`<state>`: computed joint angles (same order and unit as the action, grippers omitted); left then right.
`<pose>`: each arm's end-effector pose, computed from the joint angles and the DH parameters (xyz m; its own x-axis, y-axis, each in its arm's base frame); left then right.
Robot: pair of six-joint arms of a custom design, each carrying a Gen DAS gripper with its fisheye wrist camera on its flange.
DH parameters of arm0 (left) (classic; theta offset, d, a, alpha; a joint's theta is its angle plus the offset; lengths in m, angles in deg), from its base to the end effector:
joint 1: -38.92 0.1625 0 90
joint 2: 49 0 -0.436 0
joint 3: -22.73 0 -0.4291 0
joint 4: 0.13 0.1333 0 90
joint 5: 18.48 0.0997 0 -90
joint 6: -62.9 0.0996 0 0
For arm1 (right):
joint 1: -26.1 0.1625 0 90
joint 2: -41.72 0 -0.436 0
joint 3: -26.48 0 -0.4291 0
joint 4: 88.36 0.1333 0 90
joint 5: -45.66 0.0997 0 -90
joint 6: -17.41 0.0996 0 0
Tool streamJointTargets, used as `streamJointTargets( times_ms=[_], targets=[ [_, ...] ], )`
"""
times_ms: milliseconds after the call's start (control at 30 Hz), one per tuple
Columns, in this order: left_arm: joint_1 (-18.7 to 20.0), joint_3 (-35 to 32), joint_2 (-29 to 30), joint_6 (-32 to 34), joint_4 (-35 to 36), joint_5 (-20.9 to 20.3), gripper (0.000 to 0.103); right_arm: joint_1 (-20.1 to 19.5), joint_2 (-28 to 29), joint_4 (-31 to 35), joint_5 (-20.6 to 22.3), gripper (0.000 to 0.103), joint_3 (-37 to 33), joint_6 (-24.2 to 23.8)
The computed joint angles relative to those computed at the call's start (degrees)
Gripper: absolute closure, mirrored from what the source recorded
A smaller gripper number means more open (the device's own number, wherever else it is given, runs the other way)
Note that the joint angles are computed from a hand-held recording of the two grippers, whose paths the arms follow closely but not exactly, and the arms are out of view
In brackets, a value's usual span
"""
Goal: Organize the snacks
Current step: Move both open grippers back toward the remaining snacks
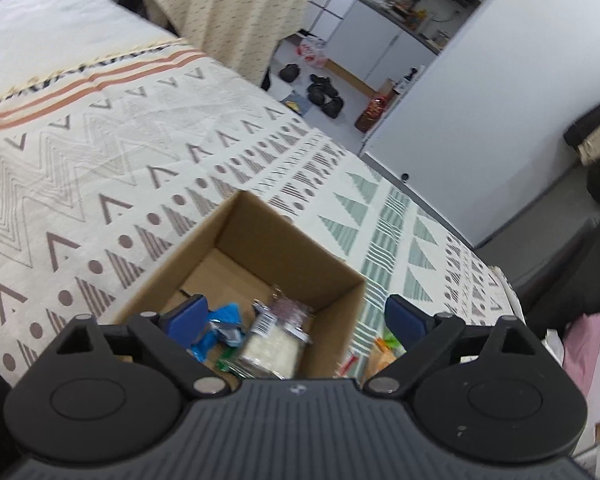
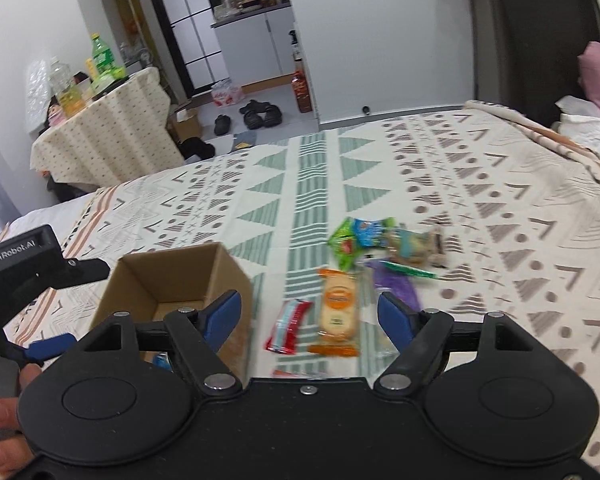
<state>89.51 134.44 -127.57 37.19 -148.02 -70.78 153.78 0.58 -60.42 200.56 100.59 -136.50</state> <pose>-0.2113 -0.5631 0.3254 -0.9474 -0.0300 -0.3188 0.1838 0.7643 -0.6181 0.4142 -0.4657 0.1304 -0.7781 0.3842 0.4969 -0.2137 0.5819 -0.7847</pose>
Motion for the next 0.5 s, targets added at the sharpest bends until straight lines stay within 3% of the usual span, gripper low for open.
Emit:
streamJointTargets(
  times_ms=[267, 500],
  targets=[
    [-4.0, 2.4, 0.3, 2.9, 0.1, 0.9, 0.005, 0.7, -6.0, -2.4, 2.0, 0.023, 7.6, 2.2],
    [-6.7, 3.8, 1.6, 5.2, 0.1, 2.4, 0.003, 0.6, -11.2, -6.1, 1.6, 0.015, 13.9, 1.3]
  ],
)
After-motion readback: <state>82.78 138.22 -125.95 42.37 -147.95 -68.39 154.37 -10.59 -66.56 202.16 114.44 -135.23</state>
